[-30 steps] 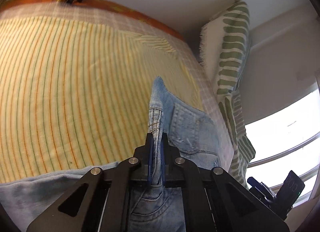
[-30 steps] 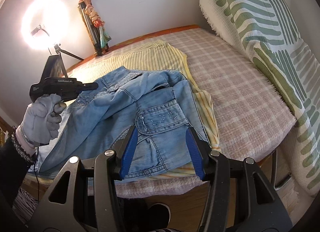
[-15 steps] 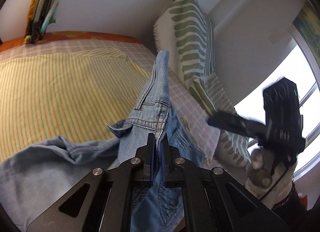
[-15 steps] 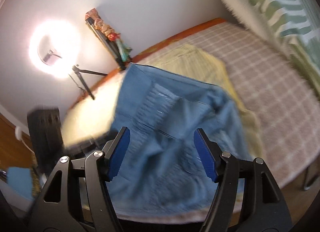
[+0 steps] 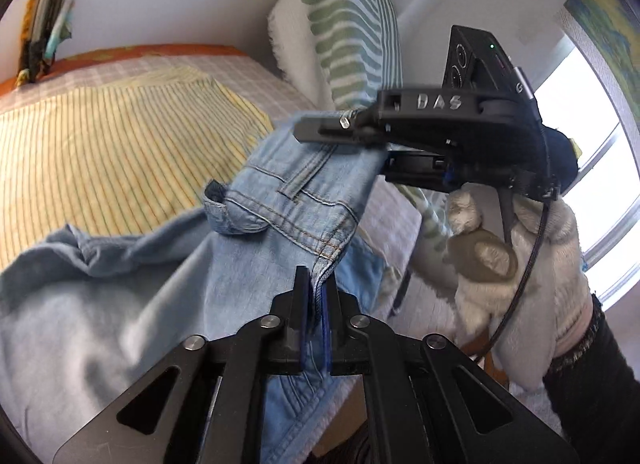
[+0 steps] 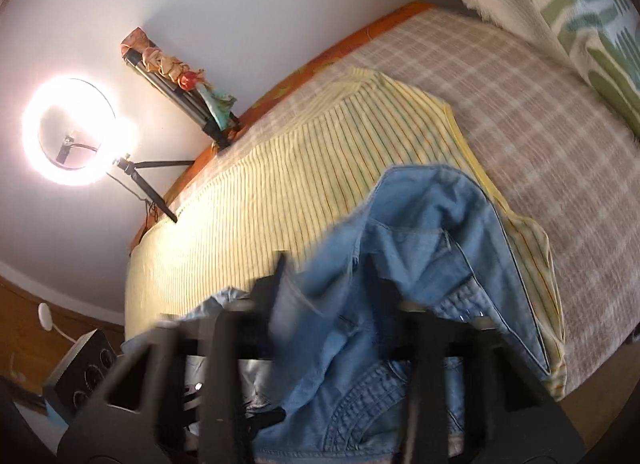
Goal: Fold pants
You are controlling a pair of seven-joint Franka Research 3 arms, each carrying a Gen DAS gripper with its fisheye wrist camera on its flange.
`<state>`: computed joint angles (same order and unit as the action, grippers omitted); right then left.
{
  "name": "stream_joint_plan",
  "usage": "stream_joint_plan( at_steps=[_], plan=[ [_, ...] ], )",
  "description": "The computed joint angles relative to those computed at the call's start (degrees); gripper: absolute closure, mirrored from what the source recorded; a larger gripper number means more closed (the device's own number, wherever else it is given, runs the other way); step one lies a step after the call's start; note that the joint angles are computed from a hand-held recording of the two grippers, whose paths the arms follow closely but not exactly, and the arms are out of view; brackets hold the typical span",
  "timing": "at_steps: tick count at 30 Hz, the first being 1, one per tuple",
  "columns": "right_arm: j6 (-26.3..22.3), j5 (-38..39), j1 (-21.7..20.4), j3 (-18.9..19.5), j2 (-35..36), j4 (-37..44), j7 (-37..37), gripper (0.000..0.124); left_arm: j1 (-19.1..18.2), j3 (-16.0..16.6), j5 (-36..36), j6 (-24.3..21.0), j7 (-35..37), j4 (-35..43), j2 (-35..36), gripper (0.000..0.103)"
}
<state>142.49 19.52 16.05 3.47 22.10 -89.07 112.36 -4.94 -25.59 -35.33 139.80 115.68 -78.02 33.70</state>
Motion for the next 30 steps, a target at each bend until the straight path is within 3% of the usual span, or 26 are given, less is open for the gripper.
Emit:
stream_joint_plan(
  at_steps=[3, 6, 10, 15, 22, 26, 30],
  plan=[
    [0.5, -0.3, -0.4, -0.1, -2.6, -3.9, -1.9, 0.113, 2.1, -0.6, -2.1, -1.8, 1.1, -2.4, -2.3, 0.083],
    [2.0, -0.6, -0.5, -0.4, -5.8, -8.0, -2.8, 0.114, 4.8, -0.2, -6.0, 0.6, 6.5, -10.3, -8.9, 0.081],
    [4.3, -1.5, -0.6, -0.5, -10.4, -12.5, -4.8, 0.115, 4.6, 4.6, -5.3, 5.9, 8.3, -20.5, -16.7, 0.081],
    [6.4, -2.6, -1.0, -0.8, -16.5, -20.0, -6.0, 0.115, 3.6, 8.8, -0.7, 4.8, 5.2, -26.1, -18.6, 0.081],
    [3.2, -4.2, -2.2, -1.4, -17.5, -26.1, -3.9, 0.115, 2.8, 9.5, 3.1, 6.1, 4.3, -31.3, -19.4, 0.081],
    [0.4, -2.7, -3.2, -1.5, -15.9, -25.7, -5.3, 0.115, 2.9, 9.3, 2.2, 6.1, 4.2, -31.9, -20.2, 0.081],
    [-4.1, -8.3, -2.5, -1.8, -13.3, -22.5, -4.4, 0.115, 2.7, 9.3, 1.9, 8.2, 5.6, -33.8, -21.2, 0.081]
  ],
)
